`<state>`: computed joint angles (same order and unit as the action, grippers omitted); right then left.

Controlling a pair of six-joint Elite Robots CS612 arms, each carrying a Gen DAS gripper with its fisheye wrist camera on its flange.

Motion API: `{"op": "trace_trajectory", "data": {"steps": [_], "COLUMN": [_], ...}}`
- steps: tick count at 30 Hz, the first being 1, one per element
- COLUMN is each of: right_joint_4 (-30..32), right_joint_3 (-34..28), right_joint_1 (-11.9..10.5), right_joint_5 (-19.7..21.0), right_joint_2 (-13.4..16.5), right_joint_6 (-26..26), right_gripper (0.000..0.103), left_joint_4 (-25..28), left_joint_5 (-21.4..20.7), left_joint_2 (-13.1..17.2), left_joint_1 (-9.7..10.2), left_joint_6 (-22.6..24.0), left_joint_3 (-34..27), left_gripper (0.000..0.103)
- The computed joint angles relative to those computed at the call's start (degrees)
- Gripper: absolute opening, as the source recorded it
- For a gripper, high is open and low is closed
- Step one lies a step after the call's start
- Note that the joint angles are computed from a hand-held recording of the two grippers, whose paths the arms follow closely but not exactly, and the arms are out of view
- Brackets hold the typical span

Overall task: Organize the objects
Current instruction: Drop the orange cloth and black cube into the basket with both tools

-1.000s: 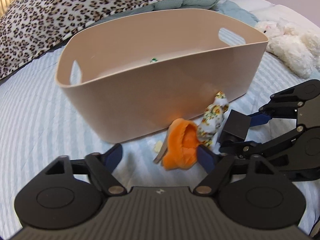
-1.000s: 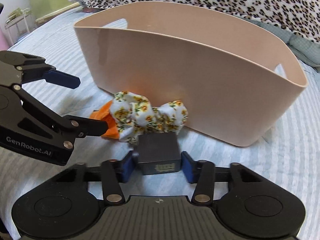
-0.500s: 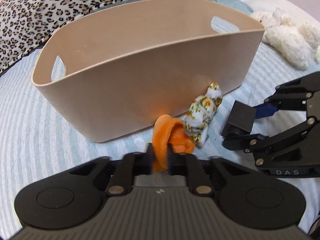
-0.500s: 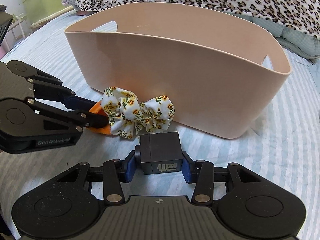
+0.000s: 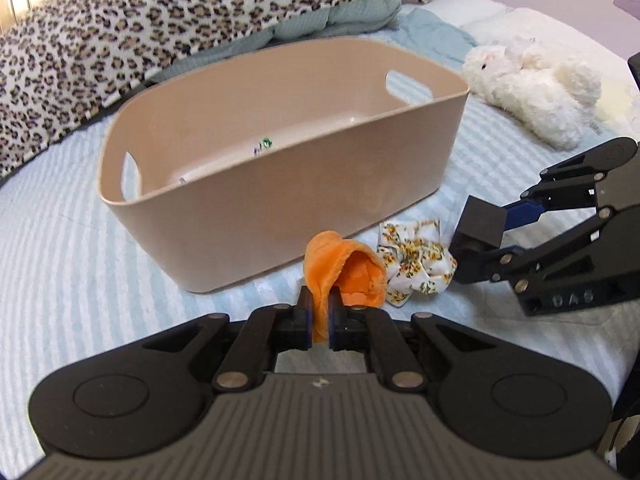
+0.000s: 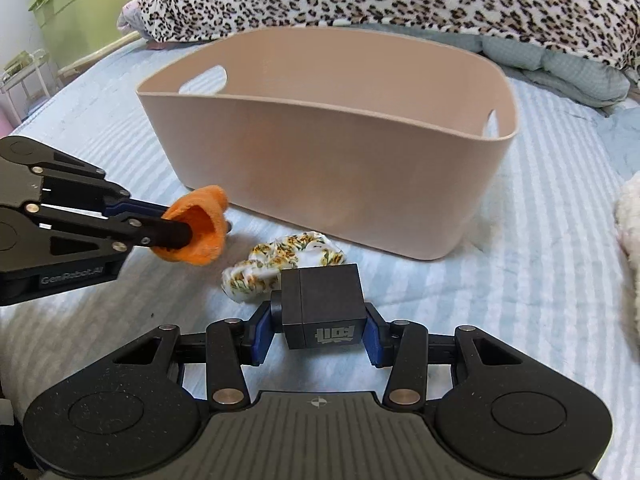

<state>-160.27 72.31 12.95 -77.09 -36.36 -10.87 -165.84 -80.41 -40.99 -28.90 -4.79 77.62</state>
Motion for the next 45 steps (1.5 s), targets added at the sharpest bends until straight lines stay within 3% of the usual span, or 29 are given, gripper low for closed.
{"op": "trace_trajectory", "data": {"steps": [14, 22, 28, 35, 41, 44, 45], "right_joint_4": [-9.45, -13.38, -8.84, -0.77, 5.58, 5.3, 4.91], "right_joint_3": [2.63, -3.98, -12.41, -19.82, -23.4, -22.88, -22.41], "right_joint_1": [-1.56, -1.53, -0.88, -0.33, 0.01, 0.12, 0.1], "right_joint_5": [1.92, 0.35, -2.3, -5.29, -7.5, -8.21, -8.0], "right_joint_2": [-2.9, -0.44, 3.95, 8.64, 10.93, 10.94, 10.69], "right_joint_6": [4.14, 6.64, 5.39, 3.49, 2.49, 1.52, 1.56], "right_gripper": [0.042, 0.042, 0.042, 0.042, 0.043, 0.046, 0.051], "left_joint_4": [-6.34, -4.28, 3.81, 16.13, 19.81, 17.45, 17.02], "left_joint_5": [4.87, 10.59, 11.95, 9.3, 7.51, 7.18, 7.54], "left_joint_2": [-2.7, 1.02, 5.52, 9.62, 10.9, 10.24, 10.02], "left_joint_1": [0.04, 0.68, 1.26, 1.98, 2.27, 2.33, 2.32], "left_joint_6": [-1.74, -5.34, -7.14, -9.49, -11.12, -11.04, -11.24], "left_joint_3": [1.4, -6.91, -15.22, -22.66, -24.0, -22.31, -22.01], "left_gripper": [0.007, 0.008, 0.008, 0.008, 0.011, 0.02, 0.035]}}
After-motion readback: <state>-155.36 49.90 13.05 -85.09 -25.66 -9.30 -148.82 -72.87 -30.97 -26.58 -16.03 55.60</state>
